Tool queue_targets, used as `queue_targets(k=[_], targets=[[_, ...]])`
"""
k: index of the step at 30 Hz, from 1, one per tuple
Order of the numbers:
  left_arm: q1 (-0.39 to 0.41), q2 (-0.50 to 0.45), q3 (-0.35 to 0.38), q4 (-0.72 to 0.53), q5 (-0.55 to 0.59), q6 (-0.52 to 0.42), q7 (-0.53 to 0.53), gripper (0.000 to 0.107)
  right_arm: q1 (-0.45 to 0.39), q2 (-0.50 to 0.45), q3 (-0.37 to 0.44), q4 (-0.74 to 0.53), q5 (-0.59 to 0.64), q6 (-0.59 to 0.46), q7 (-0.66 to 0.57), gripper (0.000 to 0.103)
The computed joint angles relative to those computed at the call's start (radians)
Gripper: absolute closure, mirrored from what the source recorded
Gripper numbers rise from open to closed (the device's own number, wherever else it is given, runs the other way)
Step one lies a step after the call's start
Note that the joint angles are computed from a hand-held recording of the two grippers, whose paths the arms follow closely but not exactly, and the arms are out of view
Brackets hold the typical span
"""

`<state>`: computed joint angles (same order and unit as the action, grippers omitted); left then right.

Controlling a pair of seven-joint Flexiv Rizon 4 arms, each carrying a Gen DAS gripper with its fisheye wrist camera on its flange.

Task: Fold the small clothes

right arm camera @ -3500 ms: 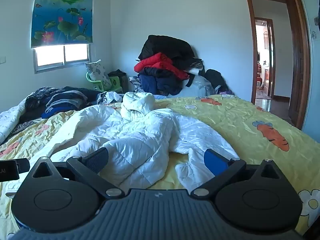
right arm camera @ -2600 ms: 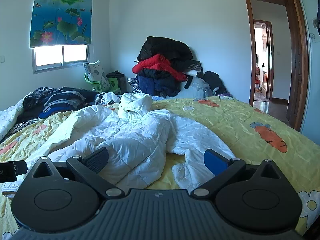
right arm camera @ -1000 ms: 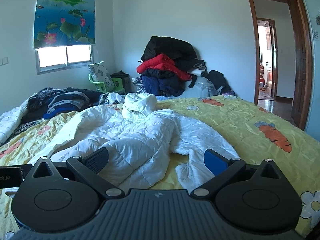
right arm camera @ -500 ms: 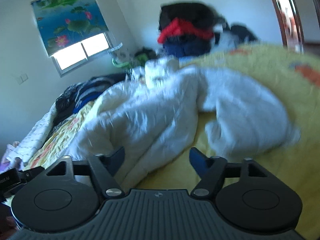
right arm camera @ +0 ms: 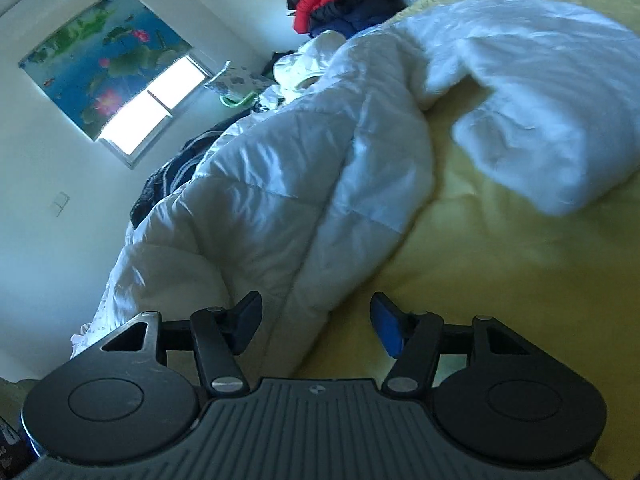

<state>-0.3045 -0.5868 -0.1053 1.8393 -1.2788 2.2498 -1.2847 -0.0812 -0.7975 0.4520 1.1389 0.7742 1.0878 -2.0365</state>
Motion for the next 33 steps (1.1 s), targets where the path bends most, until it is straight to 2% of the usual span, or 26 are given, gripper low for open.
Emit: queue_targets(k=[3,5,6,7,8,9,10,12,13,15,16,17,19,20,23,25,27,28,29,30,31,33], targets=[[-0.004,-0.030,-0.008,-0.074,-0.148,0.069,0.136,0.004,-0.013,-0.029,0.037,-0.031,0.039,-0.020,-0.035,0.042],[0.027,-0.033,-0.024,-0.070,-0.123,0.071,0.121,0.004,-0.010,-0.044,0.038,-0.048,0.054,-0.042,-0.028,0.055],[0.047,-0.028,-0.037,-0.064,-0.112,0.041,0.121,0.004,-0.011,-0.051,0.036,-0.057,0.061,-0.065,-0.007,0.068],[0.062,-0.022,-0.049,-0.056,-0.102,0.004,0.118,0.004,-0.019,-0.056,0.041,-0.066,0.077,-0.088,0.010,0.078],[0.070,-0.016,-0.052,-0.048,-0.090,-0.031,0.118,0.004,-0.036,-0.064,0.053,-0.074,0.103,-0.106,0.007,0.080],[0.052,-0.029,-0.050,-0.072,-0.137,-0.016,0.184,0.005,-0.063,-0.071,0.073,-0.079,0.140,-0.128,-0.012,0.083],[0.035,-0.050,-0.065,-0.124,-0.226,0.028,0.305,0.010,-0.084,-0.071,0.084,-0.079,0.171,-0.146,-0.033,0.085],[0.044,-0.066,-0.106,-0.158,-0.267,0.072,0.413,0.027,-0.109,-0.053,0.079,-0.067,0.207,-0.172,-0.063,0.086],[0.052,-0.064,-0.123,-0.157,-0.267,0.072,0.438,0.041,-0.122,-0.041,0.073,-0.058,0.223,-0.182,-0.079,0.087],[0.068,-0.049,-0.152,-0.144,-0.266,0.055,0.465,0.056,-0.149,-0.017,0.056,-0.048,0.249,-0.212,-0.093,0.088],[0.072,-0.039,-0.159,-0.135,-0.265,0.046,0.477,0.070,-0.164,-0.008,0.047,-0.046,0.260,-0.231,-0.101,0.088],[0.077,-0.028,-0.165,-0.126,-0.266,0.032,0.489,0.078,-0.181,0.006,0.039,-0.036,0.271,-0.249,-0.120,0.088],[0.081,0.006,-0.168,-0.091,-0.266,0.004,0.487,0.087,-0.194,0.037,0.009,-0.023,0.269,-0.274,-0.148,0.088],[0.082,0.034,-0.152,-0.042,-0.223,-0.032,0.423,0.088,-0.205,0.055,-0.007,-0.015,0.262,-0.291,-0.169,0.088],[0.113,0.095,-0.101,0.092,0.002,-0.135,0.157,0.089,-0.227,0.098,-0.052,0.004,0.254,-0.310,-0.209,0.088],[0.138,0.107,-0.097,0.134,0.106,-0.169,0.068,0.088,-0.216,0.096,-0.082,-0.010,0.225,-0.339,-0.208,0.087],[0.122,0.097,-0.076,0.137,0.135,-0.162,0.045,0.085,-0.220,0.089,-0.080,-0.012,0.250,-0.317,-0.263,0.075],[0.092,0.087,-0.053,0.123,0.101,-0.161,0.071,0.072,-0.217,0.089,-0.082,-0.002,0.263,-0.287,-0.279,0.055],[0.052,0.076,-0.024,0.097,0.033,-0.165,0.127,0.048,-0.217,0.083,-0.084,0.002,0.273,-0.275,-0.271,0.044],[0.028,0.064,-0.001,0.083,0.013,-0.159,0.145,0.037,-0.208,0.069,-0.086,-0.016,0.273,-0.288,-0.239,0.031],[0.032,0.060,0.004,0.092,0.058,-0.147,0.106,0.034,-0.211,0.053,-0.083,-0.030,0.276,-0.314,-0.215,0.033],[-0.001,0.053,0.034,0.076,0.031,-0.163,0.131,0.040,-0.191,0.024,-0.077,-0.068,0.269,-0.355,-0.156,0.034]])
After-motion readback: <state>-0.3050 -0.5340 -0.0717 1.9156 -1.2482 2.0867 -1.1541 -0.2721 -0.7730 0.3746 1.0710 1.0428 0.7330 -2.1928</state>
